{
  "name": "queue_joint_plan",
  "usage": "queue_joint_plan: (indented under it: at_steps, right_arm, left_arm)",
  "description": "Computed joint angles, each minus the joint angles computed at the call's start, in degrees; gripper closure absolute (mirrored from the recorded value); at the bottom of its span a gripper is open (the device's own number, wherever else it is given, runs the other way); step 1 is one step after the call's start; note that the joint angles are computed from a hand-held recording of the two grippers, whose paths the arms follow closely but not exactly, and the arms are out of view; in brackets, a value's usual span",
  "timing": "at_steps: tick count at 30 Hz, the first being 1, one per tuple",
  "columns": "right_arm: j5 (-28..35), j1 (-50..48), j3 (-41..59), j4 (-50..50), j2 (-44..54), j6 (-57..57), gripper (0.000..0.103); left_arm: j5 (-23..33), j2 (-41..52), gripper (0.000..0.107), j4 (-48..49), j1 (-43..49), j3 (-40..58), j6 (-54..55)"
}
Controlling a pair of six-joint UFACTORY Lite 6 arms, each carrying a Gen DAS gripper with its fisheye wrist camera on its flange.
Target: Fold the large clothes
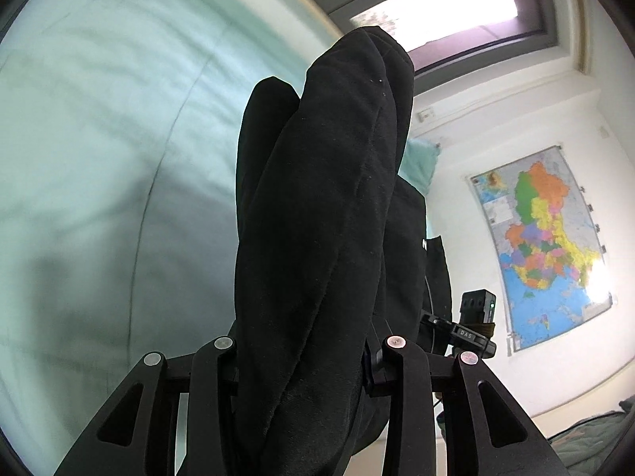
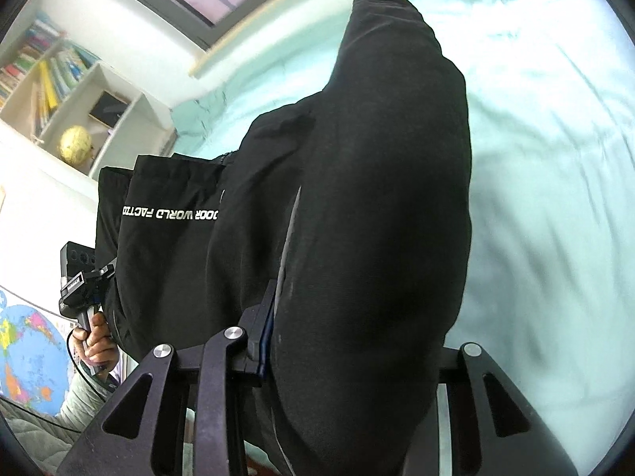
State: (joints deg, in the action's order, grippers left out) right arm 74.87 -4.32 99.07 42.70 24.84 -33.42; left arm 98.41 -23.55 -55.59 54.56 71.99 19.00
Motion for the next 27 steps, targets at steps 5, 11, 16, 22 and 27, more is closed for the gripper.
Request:
queue_joint_plan:
  at_steps: [5,11,16,22,27]
  right_arm:
    - [-5.06,-0.3,-14.36,-4.58,-2.23,-2.0,0.064]
    - [-13.09,-3.35,-22.73,-4.69,3.27,-2.32,0.056]
    - [-11.1,-11.12,-24.1,-1.64,7.33,-4.18,0.04]
    - [-9.66,-18.73,-23.01,-7.13,5.03,-4.24,0.034]
    - [-16.2,-13.98,-26.9,-17.17,-10.32,1.1,0.031]
  left_arm:
    - [0.54,-8.39,0.069,6.26,3.73,-17.98,4.33]
    - [-8.14,-6.83,0.059,17.23,18.71,-39.78,13.14]
    - [-6.35,14.1,0.054,17.65,35.32,-42.41,22.33]
    - [-2.46,10.31,0.052,24.12,35.17,-30.65,21.99]
    - [0.07,2.24,0.052,29.48,30.66,-15.75,22.44]
